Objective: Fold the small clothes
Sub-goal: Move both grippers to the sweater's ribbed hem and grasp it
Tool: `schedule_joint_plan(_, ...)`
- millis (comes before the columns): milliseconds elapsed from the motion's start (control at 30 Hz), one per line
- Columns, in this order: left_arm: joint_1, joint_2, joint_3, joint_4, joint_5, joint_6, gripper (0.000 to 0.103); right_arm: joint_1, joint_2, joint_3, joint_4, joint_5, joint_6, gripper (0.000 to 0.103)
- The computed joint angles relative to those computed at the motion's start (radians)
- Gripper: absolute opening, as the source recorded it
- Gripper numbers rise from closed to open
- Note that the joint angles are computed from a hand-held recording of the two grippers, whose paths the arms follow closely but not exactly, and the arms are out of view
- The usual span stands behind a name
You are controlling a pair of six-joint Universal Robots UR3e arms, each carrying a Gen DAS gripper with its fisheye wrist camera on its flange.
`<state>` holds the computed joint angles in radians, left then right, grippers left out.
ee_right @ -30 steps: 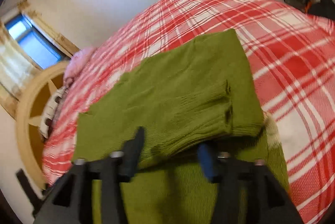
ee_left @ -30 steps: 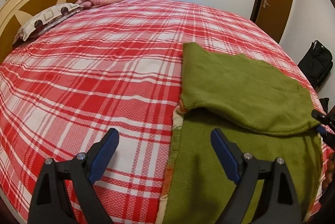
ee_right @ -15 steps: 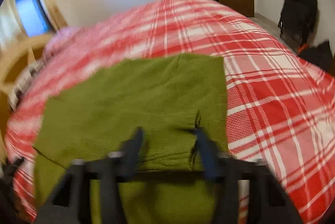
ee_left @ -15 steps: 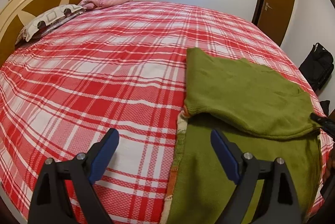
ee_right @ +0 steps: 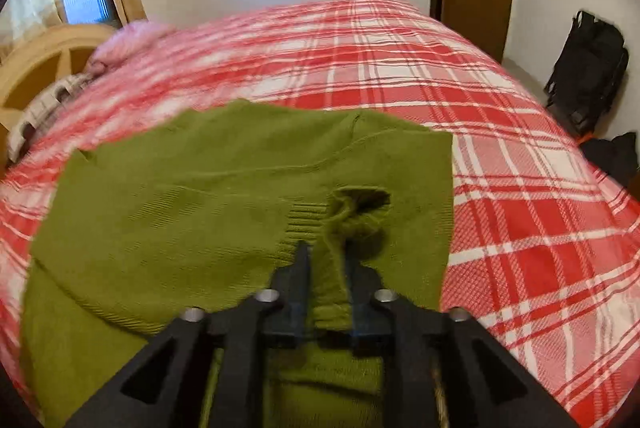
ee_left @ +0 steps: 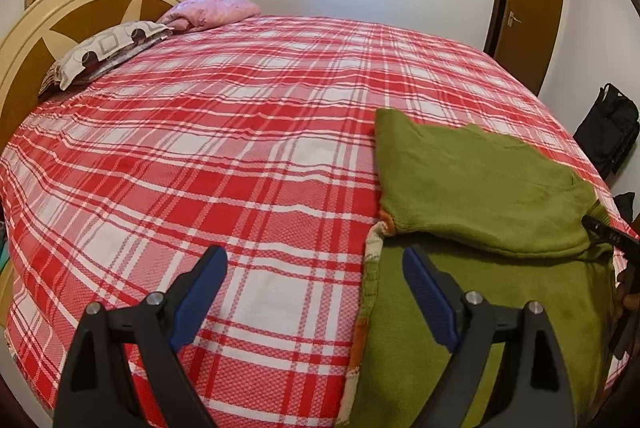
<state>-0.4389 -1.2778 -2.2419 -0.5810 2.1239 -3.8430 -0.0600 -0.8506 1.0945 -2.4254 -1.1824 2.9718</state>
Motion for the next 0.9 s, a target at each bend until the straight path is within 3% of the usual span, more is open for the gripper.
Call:
schedule_joint_plan(33,-0.003,0.002,0.001,-0.007,0.002,0.002,0.092,-0.019,-0.031,0.03,0.007,0.035,0.017,0.048)
schedule_joint_plan(167,-0.008,0.039,-0.015,-0.021,-0.003,0.015,0.092,-0.12,-0.235,0.263,-0.037,0.169,0.007,0.048)
schedule_joint_plan(300,-0.021,0.138,-0.09,0.01,-0.03,0.073,0.092,-0.269,-0.533,0.538,0.051,0.299,-0.153,0.048)
schedule_joint_plan(367,-0.013,0.205,-0.135,0.015,-0.08,0.135,0.092,-0.355,-0.687,0.625,0.216,0.322,-0.3,0.048)
schedule_joint_plan(433,0.01,0.315,-0.186,-0.02,-0.168,0.22,0.092,-0.461,-0.823,0.63,0.549,0.351,-0.533,0.048)
schedule_joint_plan(567,-0.011,0.454,-0.221,-0.147,-0.257,0.294,0.092,-0.625,-0.946,0.597,1.014,0.333,-0.868,0.048)
schedule_joint_plan(633,-0.044,0.516,-0.233,-0.218,-0.302,0.287,0.092,-0.672,-0.983,0.625,1.108,0.298,-0.958,0.048)
schedule_joint_plan(767,-0.208,0.487,-0.236,-0.242,-0.306,0.182,0.092,-0.729,-1.054,0.763,1.147,0.207,-1.034,0.048)
schedule_joint_plan(900,-0.346,0.382,-0.224,-0.213,-0.302,0.066,0.092,-0.659,-1.016,0.829,1.066,0.142,-0.98,0.048)
